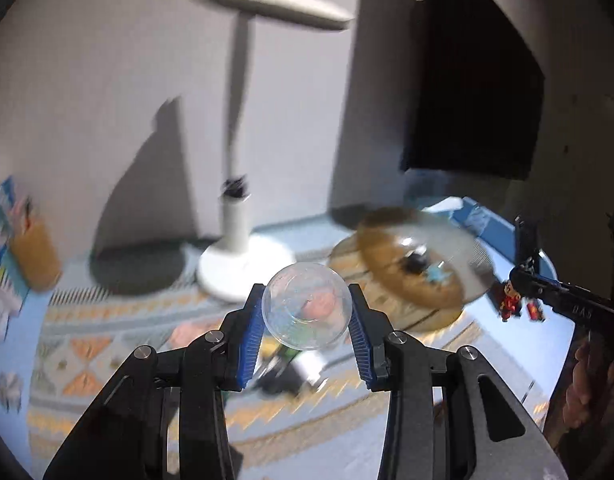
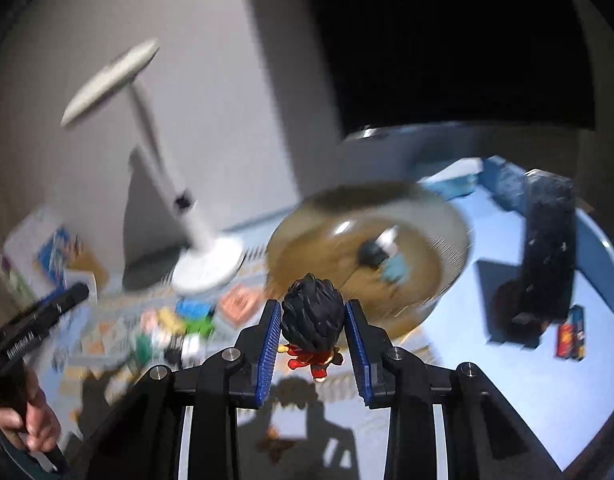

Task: Organize rigid objects
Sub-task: 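Carry the red-caped figure with the right gripper over the amber bowl, then release the figure into the bowl with the right gripper while the left gripper drops the cup in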

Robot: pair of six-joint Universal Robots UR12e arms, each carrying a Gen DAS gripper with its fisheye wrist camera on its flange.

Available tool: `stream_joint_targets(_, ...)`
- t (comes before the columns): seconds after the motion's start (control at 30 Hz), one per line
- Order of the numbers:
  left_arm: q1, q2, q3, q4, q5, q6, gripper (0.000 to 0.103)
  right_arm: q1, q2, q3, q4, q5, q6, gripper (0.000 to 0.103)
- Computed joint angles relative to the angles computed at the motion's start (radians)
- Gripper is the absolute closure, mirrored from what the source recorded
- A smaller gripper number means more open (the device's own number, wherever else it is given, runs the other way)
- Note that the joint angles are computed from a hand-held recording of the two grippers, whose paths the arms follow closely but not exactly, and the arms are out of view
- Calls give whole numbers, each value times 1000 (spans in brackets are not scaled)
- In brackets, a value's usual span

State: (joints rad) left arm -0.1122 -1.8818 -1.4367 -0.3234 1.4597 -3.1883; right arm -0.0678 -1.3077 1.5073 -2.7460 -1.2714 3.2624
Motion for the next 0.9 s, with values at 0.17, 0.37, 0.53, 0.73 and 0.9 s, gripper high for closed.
stream_joint_targets(0.17,-40,-98,166,-91,-83,24,67,-45,39,-57,-17,47,125,71)
stream_joint_targets(0.37,-70,-209,329,-256,-110,12,67,-70,107,-121,30,131,203,71)
stream_joint_targets(0.53,-100,-261,388,-311,-60,55,67,-66,140,-144,72,106,195,71)
stream_joint_targets(0.73,-122,-302,439,-364,-19,87,67,-66,165,-152,97,100,196,71)
stream_joint_targets(0.9,-127,-331,479,-409,-29,81,66,-64,165,-144,103,91,192,71)
